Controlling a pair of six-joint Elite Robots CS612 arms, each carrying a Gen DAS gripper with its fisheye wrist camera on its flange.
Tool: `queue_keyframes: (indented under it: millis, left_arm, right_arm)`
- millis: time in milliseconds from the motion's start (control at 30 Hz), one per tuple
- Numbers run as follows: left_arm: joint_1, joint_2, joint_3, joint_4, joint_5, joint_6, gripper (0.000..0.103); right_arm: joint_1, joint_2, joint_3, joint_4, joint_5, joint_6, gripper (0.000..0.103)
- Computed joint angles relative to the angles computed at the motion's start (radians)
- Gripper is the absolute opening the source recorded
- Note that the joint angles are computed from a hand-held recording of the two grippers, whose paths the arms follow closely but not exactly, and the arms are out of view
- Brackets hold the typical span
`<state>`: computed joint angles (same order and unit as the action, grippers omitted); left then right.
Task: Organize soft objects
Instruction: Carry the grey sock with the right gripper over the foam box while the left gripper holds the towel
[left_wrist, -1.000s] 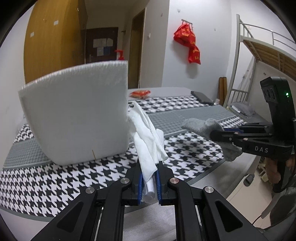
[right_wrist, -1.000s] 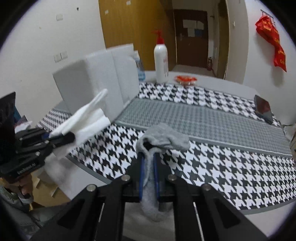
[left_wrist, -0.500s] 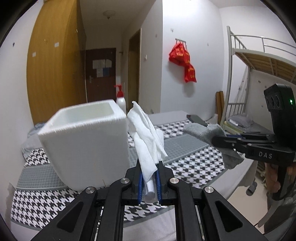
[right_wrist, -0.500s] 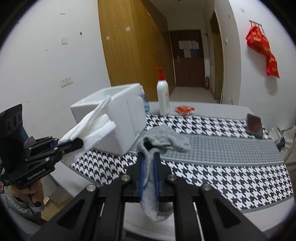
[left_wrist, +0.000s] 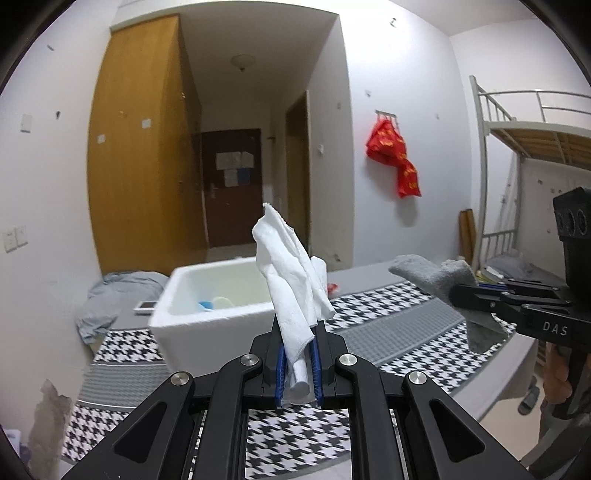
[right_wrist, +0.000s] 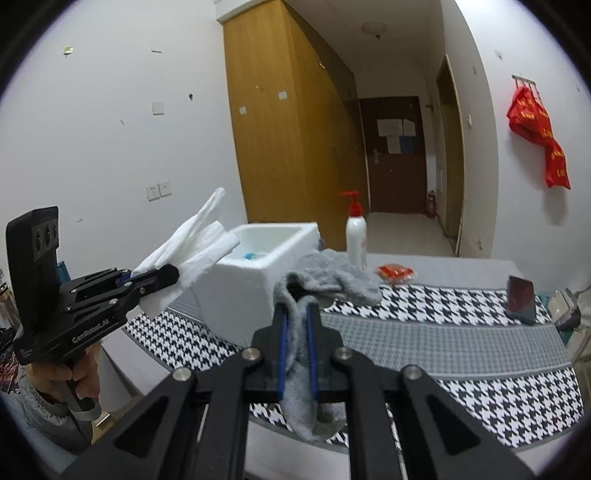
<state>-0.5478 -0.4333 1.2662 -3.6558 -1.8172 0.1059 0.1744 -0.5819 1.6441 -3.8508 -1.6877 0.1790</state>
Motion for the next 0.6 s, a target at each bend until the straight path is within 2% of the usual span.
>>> queue_keyframes:
  millis: [367,600]
  left_arm:
    - [0.007,-0.001,-0.003,-0.025,0.119,-0.064,0.013]
    - [0.016,-0.001,0.004,-0.053,0.149,-0.064,0.013]
  right_arm:
    - [0.004,0.011,-0.051,0.028,0.03,-0.035,0.012]
    - [0.01,0.019,-0.086,0.054,0.044,-0.052,0.012]
